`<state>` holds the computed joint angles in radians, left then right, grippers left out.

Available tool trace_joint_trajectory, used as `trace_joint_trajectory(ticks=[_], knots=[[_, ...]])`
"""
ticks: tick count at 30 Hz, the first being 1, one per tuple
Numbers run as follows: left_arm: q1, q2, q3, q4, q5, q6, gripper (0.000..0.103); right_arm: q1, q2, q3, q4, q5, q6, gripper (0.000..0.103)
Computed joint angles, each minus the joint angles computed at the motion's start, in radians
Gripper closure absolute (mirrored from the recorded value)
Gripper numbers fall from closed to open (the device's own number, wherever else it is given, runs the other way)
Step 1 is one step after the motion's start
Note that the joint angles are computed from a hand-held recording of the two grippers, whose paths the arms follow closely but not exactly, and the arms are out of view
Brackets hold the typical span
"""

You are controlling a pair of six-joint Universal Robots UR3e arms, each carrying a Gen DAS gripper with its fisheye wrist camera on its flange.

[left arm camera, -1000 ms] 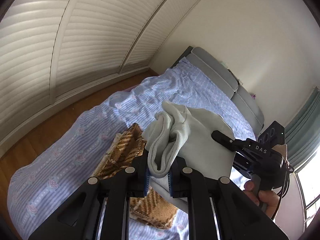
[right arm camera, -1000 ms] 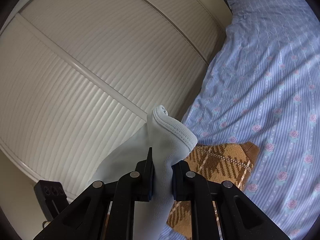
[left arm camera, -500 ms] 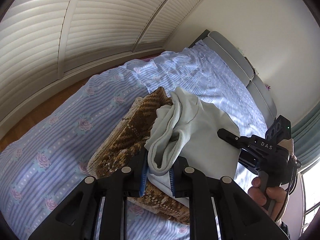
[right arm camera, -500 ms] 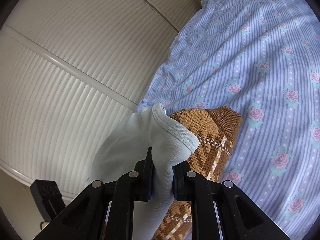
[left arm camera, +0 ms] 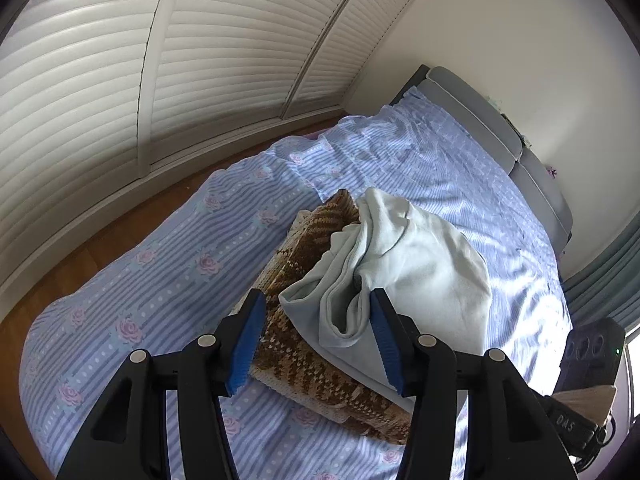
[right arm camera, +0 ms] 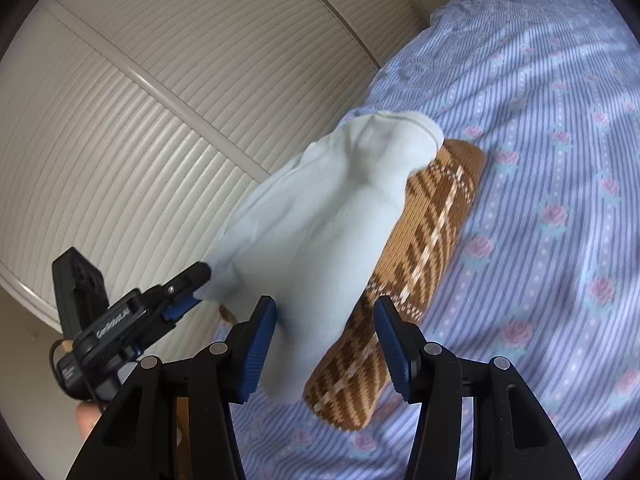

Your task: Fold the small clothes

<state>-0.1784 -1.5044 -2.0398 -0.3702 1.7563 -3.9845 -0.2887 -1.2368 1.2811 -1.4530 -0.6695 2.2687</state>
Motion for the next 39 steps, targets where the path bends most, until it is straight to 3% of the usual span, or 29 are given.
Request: trace_joint_trajectory(ticks=[1, 5, 12, 15, 18, 21, 22, 23, 25, 27, 31, 39], knots=[[0.004, -0.007, 0.001, -0.005, 0.001, -0.002, 0.051, -0.002, -0.013, 0.023, 0.005, 0.005, -0.017, 0.052], [0.008, -0.023, 0.013, -0.036, 0.016, -0.01, 0.051, 0.013, -0.05, 0.098, -0.073, -0.016, -0.004, 0.082], [-0.04, -0.053, 0.021, -0.028, 0.078, -0.031, 0.049, -0.02, -0.052, 0.075, -0.028, -0.055, -0.044, 0.084], [-0.11, -0.063, 0.064, -0.049, 0.17, -0.041, 0.05, -0.033, -0.093, 0.134, -0.075, -0.054, -0.052, 0.078], [-0.21, -0.076, 0.133, -0.079, 0.306, -0.04, 0.05, -0.072, -0.164, 0.201, -0.141, -0.012, -0.064, 0.064], [-0.284, -0.128, 0.197, -0.029, 0.395, 0.019, 0.048, -0.12, -0.223, 0.247, -0.197, 0.055, -0.115, 0.058], [-0.304, -0.157, 0.219, 0.001, 0.418, 0.047, 0.047, -0.122, -0.228, 0.251, -0.232, 0.077, -0.122, 0.051], [-0.312, -0.179, 0.231, 0.034, 0.426, 0.065, 0.046, -0.119, -0.228, 0.257, -0.291, 0.094, -0.115, 0.044], [-0.319, -0.228, 0.247, 0.087, 0.432, 0.064, 0.034, -0.099, -0.21, 0.283, -0.497, 0.124, -0.064, 0.036], [-0.314, -0.273, 0.253, 0.131, 0.43, 0.053, 0.031, -0.064, -0.149, 0.255, -0.644, 0.137, -0.015, 0.036], [-0.284, -0.339, 0.232, 0.189, 0.399, 0.013, 0.03, 0.026, -0.01, 0.116, -0.751, 0.104, 0.007, 0.037], [-0.31, -0.43, 0.24, 0.222, 0.46, 0.047, 0.021, 0.134, 0.119, 0.008, -0.697, -0.063, -0.132, 0.037]])
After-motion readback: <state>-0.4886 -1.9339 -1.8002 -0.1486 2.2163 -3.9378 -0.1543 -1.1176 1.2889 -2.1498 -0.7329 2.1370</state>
